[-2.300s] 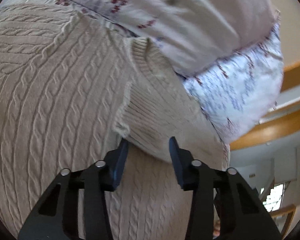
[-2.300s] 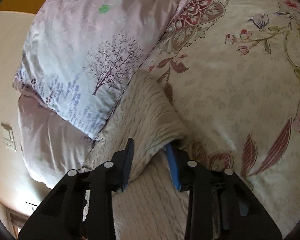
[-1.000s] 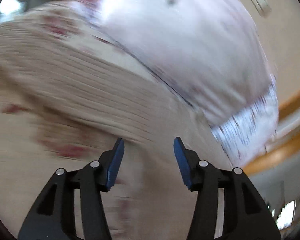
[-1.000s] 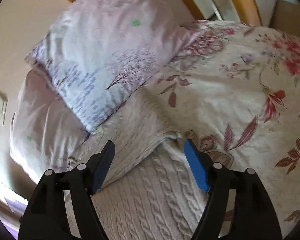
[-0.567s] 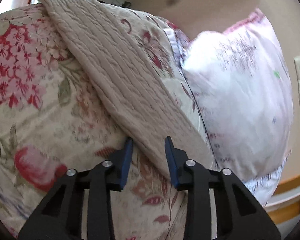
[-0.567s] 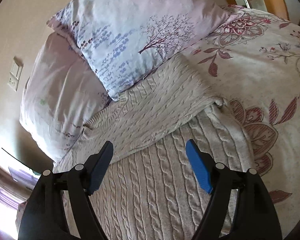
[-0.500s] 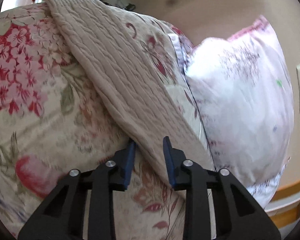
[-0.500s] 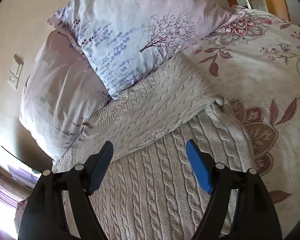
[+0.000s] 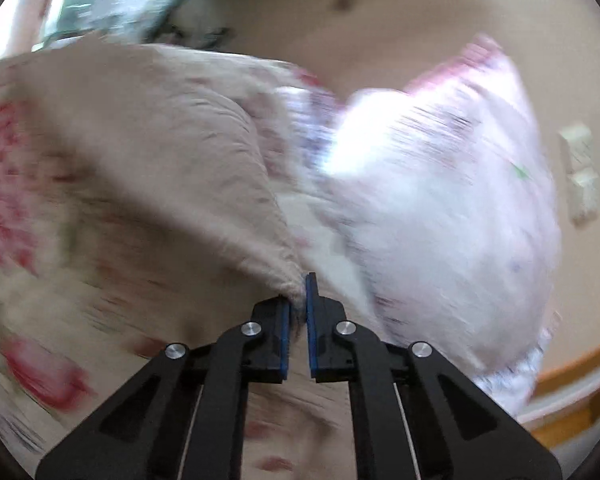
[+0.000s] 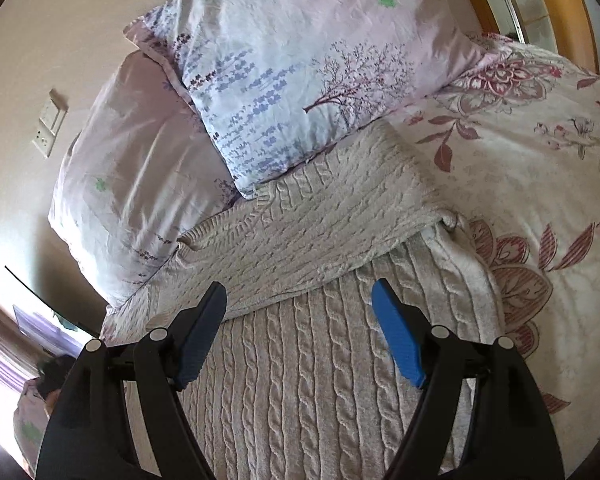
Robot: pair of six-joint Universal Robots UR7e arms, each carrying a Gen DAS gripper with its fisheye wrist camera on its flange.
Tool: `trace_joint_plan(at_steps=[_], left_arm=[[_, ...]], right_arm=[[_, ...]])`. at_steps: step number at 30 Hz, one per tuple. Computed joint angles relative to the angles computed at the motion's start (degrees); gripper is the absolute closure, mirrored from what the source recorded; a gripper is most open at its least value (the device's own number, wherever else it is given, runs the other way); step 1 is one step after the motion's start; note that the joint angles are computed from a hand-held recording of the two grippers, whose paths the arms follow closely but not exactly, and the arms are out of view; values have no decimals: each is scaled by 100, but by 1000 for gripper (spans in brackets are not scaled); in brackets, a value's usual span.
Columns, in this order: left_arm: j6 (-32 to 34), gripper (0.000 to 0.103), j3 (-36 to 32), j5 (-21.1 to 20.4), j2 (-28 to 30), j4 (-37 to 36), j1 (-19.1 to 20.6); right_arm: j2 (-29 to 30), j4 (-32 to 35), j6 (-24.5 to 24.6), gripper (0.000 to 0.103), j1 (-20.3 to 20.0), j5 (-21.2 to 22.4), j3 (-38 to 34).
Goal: Fold small clothes
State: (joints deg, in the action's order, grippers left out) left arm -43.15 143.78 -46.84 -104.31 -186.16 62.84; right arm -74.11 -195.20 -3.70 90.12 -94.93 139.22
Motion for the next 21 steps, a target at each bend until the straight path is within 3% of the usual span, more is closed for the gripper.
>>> trace_joint_plan(at_steps=[4,8,11,15,16,19,21], left_arm=[[597,97,-165,-441,523,-501,-558],[1080,97,-343,-1380,1448,-1167,-794],[1033,96,-563,-1905,2264,-1118,-708],[525,90,-779,-2602,2911,-766,-246],[446,89,-783,-2690,2964,-778,-160],[199,63,-684,-2552,2858,-849,-85],[166,59,-551,-2235,2626,-934,-105]], right_arm=[[-48,-66,-7,26,-39,57,45],[-99,-62,8,26,-112,99,97],[-136,-55,29,26,-155,125,139],[-173,16,11,26,-149,103,151],[-178,25,5,26,-133,82,151],[-191,63,-33,26,-116,83,135],[-175,50,-44,26,-108,100,133]])
